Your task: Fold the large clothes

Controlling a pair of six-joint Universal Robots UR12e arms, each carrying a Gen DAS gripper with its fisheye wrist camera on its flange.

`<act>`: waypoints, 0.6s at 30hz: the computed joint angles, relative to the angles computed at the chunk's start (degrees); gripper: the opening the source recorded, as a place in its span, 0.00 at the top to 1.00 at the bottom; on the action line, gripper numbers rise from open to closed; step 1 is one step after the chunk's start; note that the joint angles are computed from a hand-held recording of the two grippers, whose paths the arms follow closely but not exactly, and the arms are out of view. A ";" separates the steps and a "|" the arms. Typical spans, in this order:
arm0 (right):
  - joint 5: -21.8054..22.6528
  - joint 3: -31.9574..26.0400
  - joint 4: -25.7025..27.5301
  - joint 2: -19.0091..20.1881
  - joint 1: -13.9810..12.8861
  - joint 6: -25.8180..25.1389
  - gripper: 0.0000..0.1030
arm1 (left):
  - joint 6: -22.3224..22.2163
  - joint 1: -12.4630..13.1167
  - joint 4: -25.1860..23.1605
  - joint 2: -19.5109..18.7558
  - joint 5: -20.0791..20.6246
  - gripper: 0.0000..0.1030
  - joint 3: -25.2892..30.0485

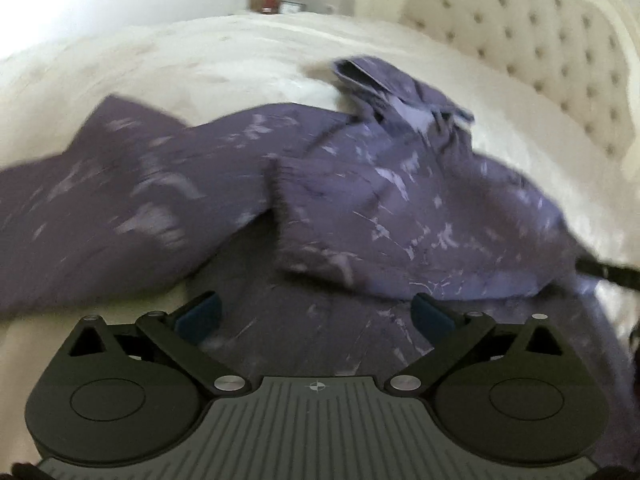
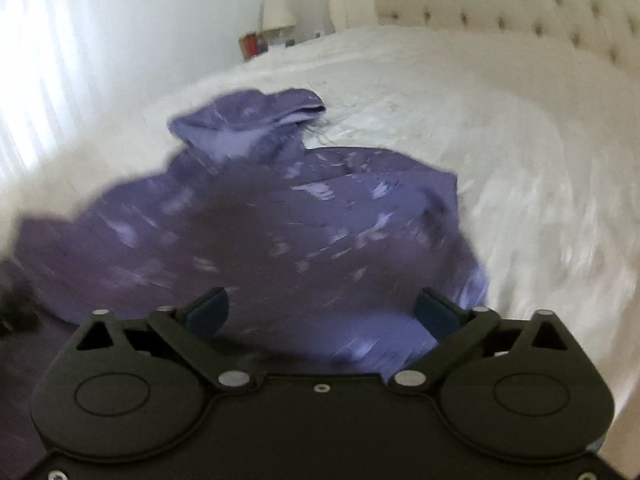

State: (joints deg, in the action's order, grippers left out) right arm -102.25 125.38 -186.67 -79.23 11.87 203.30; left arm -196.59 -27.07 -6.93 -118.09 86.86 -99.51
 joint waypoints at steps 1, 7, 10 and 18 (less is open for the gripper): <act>2.05 0.87 -1.21 -0.60 -0.22 2.58 0.01 | -1.49 0.35 0.42 0.83 -0.06 0.00 -0.98; 11.80 5.11 -11.12 -0.35 -1.39 10.54 0.01 | -5.61 2.30 0.16 5.78 6.75 0.00 -5.52; 15.19 5.92 -13.80 0.58 -2.08 11.66 0.01 | -6.79 3.16 -0.63 7.68 11.75 0.00 -7.03; 18.97 5.85 -17.45 1.48 -2.40 13.57 0.01 | -13.71 5.25 -2.73 11.08 23.33 0.00 -10.18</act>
State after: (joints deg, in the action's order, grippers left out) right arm -83.28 131.22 -204.12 -77.75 9.48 216.87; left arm -210.29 -21.82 -9.65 -107.02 110.19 -109.68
